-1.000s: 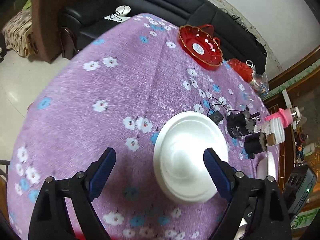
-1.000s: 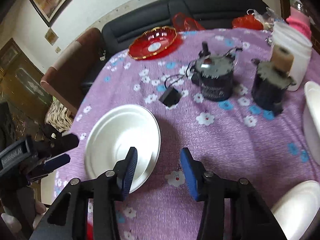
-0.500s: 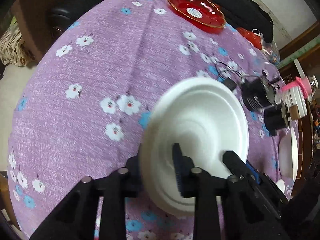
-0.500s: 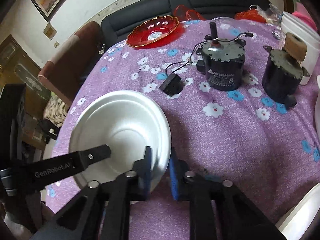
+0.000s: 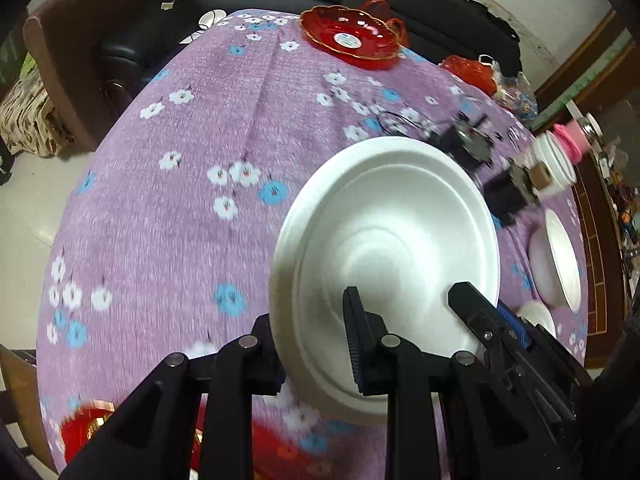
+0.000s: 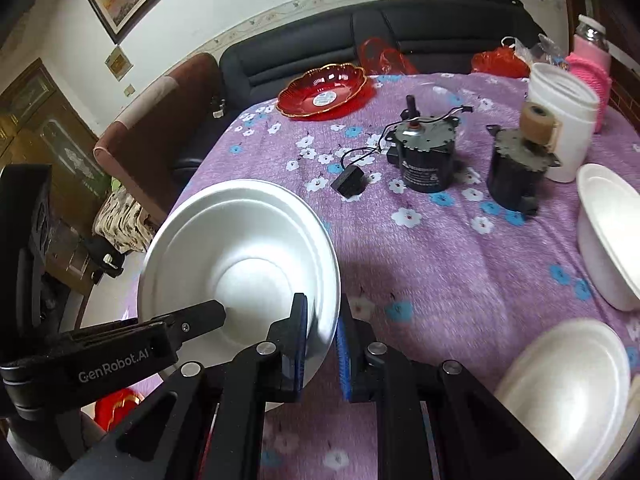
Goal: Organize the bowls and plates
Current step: 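Carry the white paper plate and lower it onto the red plates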
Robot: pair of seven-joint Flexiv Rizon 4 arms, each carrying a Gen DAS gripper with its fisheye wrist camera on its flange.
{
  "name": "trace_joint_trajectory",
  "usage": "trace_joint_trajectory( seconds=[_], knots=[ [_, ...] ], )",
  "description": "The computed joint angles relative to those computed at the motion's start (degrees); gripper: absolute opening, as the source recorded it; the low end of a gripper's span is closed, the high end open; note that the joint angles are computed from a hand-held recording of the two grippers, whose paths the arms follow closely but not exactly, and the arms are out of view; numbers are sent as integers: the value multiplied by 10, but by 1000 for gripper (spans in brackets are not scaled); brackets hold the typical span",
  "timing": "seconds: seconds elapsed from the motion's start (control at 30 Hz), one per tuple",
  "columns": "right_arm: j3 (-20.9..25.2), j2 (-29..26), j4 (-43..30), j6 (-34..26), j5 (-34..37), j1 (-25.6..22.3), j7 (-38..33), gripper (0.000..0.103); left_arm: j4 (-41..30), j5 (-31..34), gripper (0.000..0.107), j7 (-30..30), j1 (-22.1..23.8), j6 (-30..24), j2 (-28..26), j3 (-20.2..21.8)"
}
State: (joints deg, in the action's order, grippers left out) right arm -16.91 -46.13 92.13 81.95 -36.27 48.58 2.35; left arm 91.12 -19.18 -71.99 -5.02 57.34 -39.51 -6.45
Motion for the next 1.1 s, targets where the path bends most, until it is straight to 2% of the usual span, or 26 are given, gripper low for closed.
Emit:
trace_joint_trajectory(
  seconds=[0.2, 0.33, 0.43, 0.53, 0.73, 0.83, 0.93, 1.1],
  knots=[
    [-96, 56, 92, 13, -70, 95, 58, 15, 108, -29, 23, 43, 16, 54, 65, -26],
    [-149, 87, 135, 25, -141, 149, 114, 15, 195, -86, 23, 103, 43, 96, 122, -57],
    [-163, 100, 149, 38, -180, 168, 149, 15, 263, -151, 24, 164, 64, 126, 171, -75],
    [-164, 103, 147, 52, -213, 180, 181, 15, 313, -214, 24, 215, 68, 151, 207, -76],
    [-91, 81, 95, 33, -231, 148, 180, 15, 380, -309, 24, 293, 59, 178, 248, -44],
    [-31, 55, 54, 14, -219, 117, 158, 15, 390, -333, 24, 307, 54, 185, 244, -25],
    [22, 31, 18, -10, -205, 89, 133, 16, 393, -328, 24, 301, 51, 218, 222, -12],
    [88, -13, -37, -60, -154, 61, 70, 16, 380, -284, 24, 258, 68, 225, 179, -8]
  ],
)
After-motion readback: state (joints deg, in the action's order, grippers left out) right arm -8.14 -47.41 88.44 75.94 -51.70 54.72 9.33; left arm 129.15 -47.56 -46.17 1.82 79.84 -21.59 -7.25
